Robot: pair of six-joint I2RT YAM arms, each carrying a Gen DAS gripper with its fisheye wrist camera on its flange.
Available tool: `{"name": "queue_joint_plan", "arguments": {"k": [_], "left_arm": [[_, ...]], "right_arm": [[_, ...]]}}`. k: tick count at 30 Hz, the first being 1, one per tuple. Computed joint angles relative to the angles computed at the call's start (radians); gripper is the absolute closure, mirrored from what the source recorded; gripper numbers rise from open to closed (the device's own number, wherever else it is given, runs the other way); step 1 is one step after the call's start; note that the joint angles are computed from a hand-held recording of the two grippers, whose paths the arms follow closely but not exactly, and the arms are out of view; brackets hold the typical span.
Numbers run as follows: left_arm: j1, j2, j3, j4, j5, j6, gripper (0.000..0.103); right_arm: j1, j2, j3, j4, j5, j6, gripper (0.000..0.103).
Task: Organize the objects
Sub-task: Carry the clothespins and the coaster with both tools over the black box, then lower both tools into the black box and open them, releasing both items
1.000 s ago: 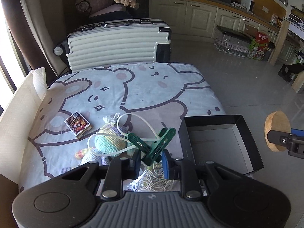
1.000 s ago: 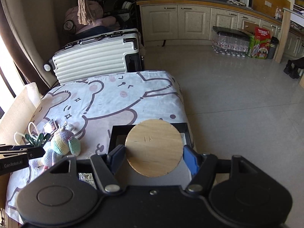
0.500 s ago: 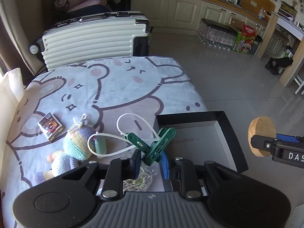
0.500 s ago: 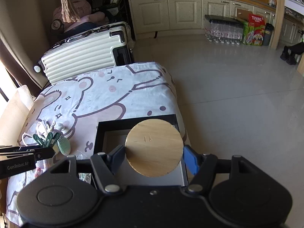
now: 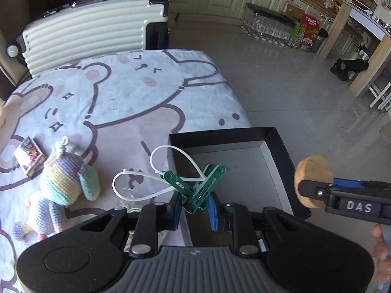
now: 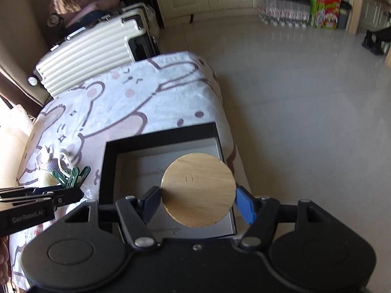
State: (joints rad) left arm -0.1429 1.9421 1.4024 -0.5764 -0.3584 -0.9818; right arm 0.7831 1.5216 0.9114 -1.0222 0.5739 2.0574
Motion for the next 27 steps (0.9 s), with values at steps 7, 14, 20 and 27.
{"name": "queue_joint_plan", "arguments": {"k": [7,14,20,27], "left_arm": [[0.019,0.080,0.056,0.022,0.057,0.052,0.078],[0.052,0.122,0.070,0.057,0.109,0.090,0.078],[0.071,0.147,0.079,0.081,0.143,0.109,0.078],[0.073,0.187,0.121,0.074,0.170,0.131,0.078]], "right_arm": [[-0.099,0.002,-0.100,0.213,-0.084,-0.142,0.035],[-0.185,0.075,-0.107,0.341,-0.180,-0.331,0.035],[-0.223,0.139,-0.094,0.360,-0.243,-0.414,0.035],[-0.210,0.156,-0.089,0.372,-0.279,-0.445,0.026]]}}
